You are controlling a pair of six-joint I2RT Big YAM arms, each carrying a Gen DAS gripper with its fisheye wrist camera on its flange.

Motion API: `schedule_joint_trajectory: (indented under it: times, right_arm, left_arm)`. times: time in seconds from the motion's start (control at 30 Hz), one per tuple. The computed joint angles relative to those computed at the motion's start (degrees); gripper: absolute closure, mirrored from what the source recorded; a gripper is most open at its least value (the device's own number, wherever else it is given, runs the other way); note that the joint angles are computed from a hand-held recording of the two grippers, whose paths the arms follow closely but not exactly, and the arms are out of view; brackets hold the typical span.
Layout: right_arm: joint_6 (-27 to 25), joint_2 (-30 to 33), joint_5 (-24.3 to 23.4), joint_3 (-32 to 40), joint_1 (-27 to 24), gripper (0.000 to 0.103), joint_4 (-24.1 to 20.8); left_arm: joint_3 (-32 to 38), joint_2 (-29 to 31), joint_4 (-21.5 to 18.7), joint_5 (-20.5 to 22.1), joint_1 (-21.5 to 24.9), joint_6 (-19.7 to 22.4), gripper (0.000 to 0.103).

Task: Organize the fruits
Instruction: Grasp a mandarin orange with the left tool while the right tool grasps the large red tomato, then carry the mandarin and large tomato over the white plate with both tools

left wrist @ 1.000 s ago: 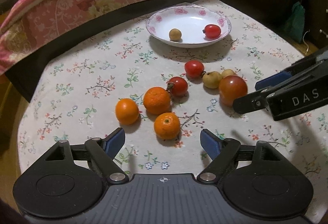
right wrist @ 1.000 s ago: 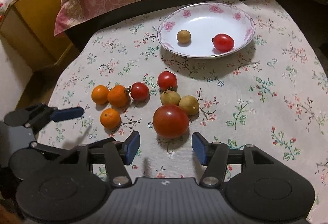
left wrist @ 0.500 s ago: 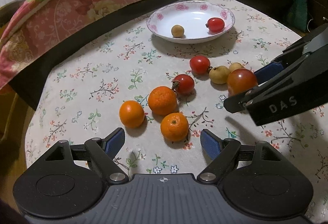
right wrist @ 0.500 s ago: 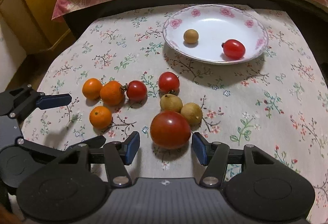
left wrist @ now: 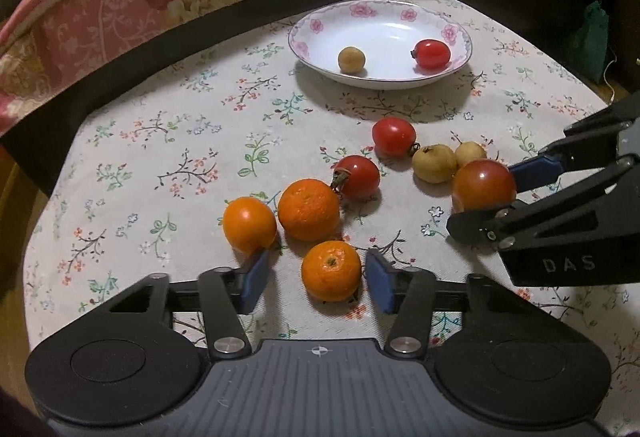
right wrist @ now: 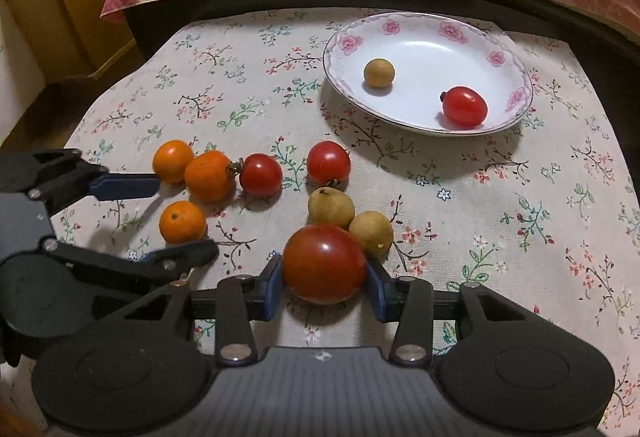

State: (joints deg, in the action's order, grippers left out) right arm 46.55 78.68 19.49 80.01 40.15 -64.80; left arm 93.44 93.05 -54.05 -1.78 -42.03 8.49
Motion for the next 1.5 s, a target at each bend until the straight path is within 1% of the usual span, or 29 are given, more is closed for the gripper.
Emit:
schedule_joint_trajectory:
  times: [0.1,0.2,0.33,0.5,0.6,0.77,0.83,0.9,1.07,1.1,1.2,1.23,1.33,1.43,1.5]
  right_arm:
    - [0.39,-0.34,-0.23,-0.22,0.04,0.061,-0.22]
    - [0.66,-0.61,0.02,-0.32,0.36,0.061,-0.85]
    - [0.87,-0.71,0.52,-0.15,0.75,0.061,-1.57]
    - [1.23,-1.01,0.77,-0.26,1.27,0.061,-2.33]
    - [1.15,-1.03,0.73,-0.30,1.42,0.061,-2.55]
    - [0.79,-0.96,0.64,-0.23,1.39,0.061,-2.60]
    - [0.90,-1.03,0.54,-0.38,1.31,0.061,-2.34]
    - [0.86,-1.07,0.52,-0.44,1.24,0.060,-2.20]
    - [0.26,-0.55,1.60,-0.13,1.57,0.060,-2.51]
    - [-0.03,-0.44,1.76,-0.05,1.59,0.060,-2.61]
    - [-0.45,-0.54,1.89,-0.21,1.52,0.060,-2.40]
    - [-0.60,-0.57,1.87,-0.25,1.49,0.060,-2.39]
    - [-1.20,-0.37,2.00,0.17,1.60,0.061,-3.35]
    - [-0.60,-0.51,2.13,0.22,1.80,0.061,-4.11]
    - [0.35,-1.11,1.41,-0.11,1.59,0.061,-4.30]
  left_arm:
    - [-0.21,-0.28,-0.27,0.20,-0.05,0.21,0.054]
    - [-0.43,-0.64,-0.73,0.48,-0.13,0.29,0.062]
    - [-0.69,-1.05,-1.05,0.74,-0.08,0.19,0.064]
    - [-1.13,-1.85,-2.37,1.65,0.22,-0.96,0.064]
    - [-1.61,-2.27,-2.30,1.86,0.21,-0.98,0.063]
    - [-2.09,-2.28,-1.33,1.37,-0.04,-0.32,0.059]
    - [-2.44,-2.37,-0.70,0.79,-0.16,0.24,0.053]
    - [-2.66,-2.39,-0.17,0.00,-0.31,0.57,0.050]
    - [-3.07,-2.52,0.62,0.07,-0.07,0.72,0.047]
    - [-3.13,-2.57,0.67,0.00,-0.11,0.80,0.048]
    - [-3.01,-2.64,0.19,0.52,-0.33,1.23,0.059]
    - [-2.90,-2.61,0.04,0.17,-0.53,1.44,0.061]
    - [-2.95,-2.81,-0.21,-0.77,-1.00,2.05,0.063]
    - [-2.99,-3.10,-0.88,-1.00,-1.11,1.94,0.064]
    - [-2.83,-3.23,-1.10,-0.79,-1.07,1.74,0.064]
